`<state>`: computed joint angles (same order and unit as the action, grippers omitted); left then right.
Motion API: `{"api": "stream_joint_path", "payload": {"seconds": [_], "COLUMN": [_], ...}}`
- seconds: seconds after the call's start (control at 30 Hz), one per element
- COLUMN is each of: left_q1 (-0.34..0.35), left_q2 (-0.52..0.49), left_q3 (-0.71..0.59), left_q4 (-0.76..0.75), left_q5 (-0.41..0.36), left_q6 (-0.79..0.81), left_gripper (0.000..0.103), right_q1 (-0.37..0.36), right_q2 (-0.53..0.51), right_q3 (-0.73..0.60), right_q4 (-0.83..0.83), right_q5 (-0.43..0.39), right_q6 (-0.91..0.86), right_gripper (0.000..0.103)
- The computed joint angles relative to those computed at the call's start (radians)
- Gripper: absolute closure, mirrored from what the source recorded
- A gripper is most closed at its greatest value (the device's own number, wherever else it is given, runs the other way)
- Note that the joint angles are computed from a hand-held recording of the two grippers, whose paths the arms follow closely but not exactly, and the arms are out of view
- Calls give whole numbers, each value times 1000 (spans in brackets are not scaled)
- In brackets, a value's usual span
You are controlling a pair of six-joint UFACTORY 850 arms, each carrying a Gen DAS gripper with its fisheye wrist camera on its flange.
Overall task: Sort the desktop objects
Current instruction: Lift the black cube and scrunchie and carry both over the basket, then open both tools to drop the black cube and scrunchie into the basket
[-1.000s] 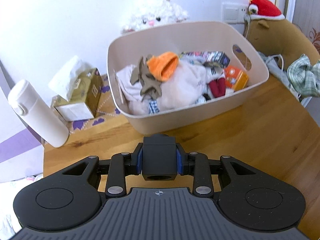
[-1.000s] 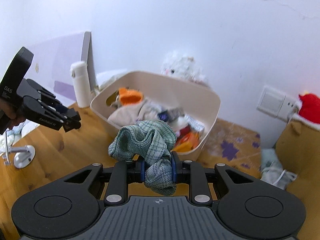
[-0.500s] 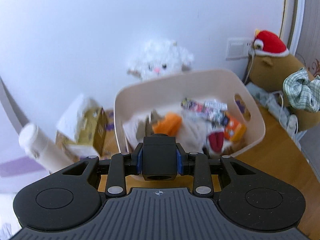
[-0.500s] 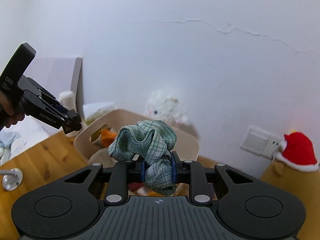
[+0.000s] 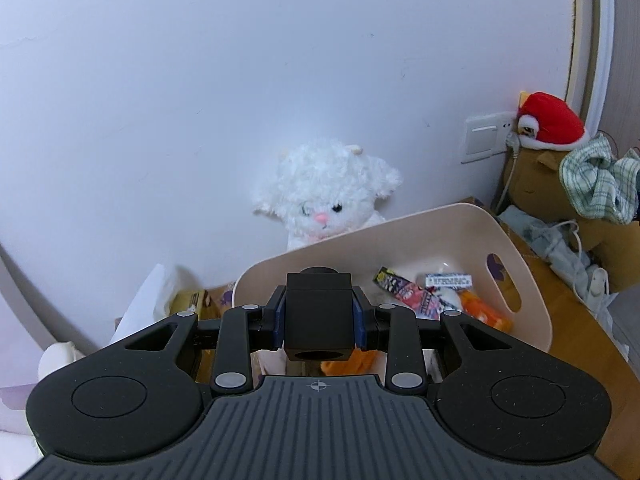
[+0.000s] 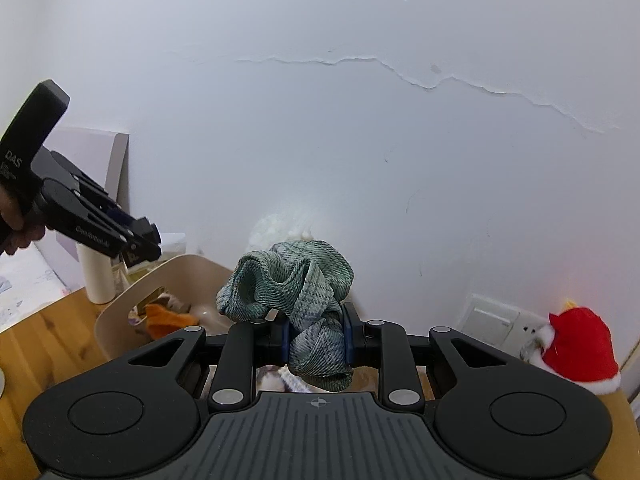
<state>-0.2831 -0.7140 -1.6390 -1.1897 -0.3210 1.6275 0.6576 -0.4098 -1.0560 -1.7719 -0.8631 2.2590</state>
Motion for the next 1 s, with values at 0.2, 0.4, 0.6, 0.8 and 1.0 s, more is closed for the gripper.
{"api": "stream_joint_path", "payload": {"seconds": [0.2,0.4,0.6,0.8,1.0], "left_q1": [-26,-46,-65,-77,-85], "left_q2": [-83,-153,-238,-313,-319], "left_q3": [-111,-188,-287,-378,-377], "left_q4": [290,388,587,796,838], "left_q5": [16,25,4,-43,-36], "left_q6": [-327,-431,-624,-841,-870], "left_gripper": [71,71,71,71,71], "right_q1": [-50,-103,-129,-138,-153], "right_q2": [-73,-155,-235,-283,-303], "right_q3": [-73,-166,-248,-280,-294], "right_q4": [-33,-41,-41,35,114], "right_q5": [60,184,243,304,354], "right_q6": [14,-22,-55,-84,-127], "right_gripper": [80,80,80,80,77]}}
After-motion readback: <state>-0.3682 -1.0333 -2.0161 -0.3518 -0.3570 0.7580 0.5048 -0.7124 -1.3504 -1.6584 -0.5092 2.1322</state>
